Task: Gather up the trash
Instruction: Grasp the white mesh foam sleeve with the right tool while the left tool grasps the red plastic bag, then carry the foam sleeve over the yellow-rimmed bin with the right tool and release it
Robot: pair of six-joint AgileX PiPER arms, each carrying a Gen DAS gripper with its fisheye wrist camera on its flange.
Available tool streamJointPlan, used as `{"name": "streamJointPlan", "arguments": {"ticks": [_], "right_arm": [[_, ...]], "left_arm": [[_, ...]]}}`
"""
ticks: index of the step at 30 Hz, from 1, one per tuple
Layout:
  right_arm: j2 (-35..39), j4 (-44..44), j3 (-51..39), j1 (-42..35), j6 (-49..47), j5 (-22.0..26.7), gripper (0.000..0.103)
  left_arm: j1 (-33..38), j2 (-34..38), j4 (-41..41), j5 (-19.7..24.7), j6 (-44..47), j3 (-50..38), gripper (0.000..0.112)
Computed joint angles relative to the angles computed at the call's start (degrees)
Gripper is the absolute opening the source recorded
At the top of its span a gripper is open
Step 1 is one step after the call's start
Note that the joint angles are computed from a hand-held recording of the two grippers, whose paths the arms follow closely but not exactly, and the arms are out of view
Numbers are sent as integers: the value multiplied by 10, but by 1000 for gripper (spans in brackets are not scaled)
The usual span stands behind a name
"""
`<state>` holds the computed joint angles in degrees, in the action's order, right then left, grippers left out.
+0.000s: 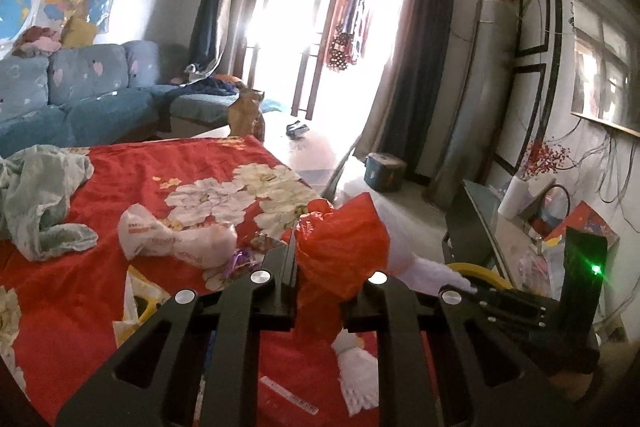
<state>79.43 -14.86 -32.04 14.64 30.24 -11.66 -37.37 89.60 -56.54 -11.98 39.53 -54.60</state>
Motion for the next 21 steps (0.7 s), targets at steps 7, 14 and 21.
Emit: {"name": "streamJointPlan", "arguments": {"ticks": [7,14,21], "right_arm": [[-36,95,28,-41,-90,4,11],[-65,111,51,-110,-83,21,11],[-75,121,81,-171,-79,20,11]], "left_arm": [[-30,30,10,15,-4,-46,14],[-61,77,11,32,-7,-96,14],[-84,123,-31,48,34,-144,14]]}}
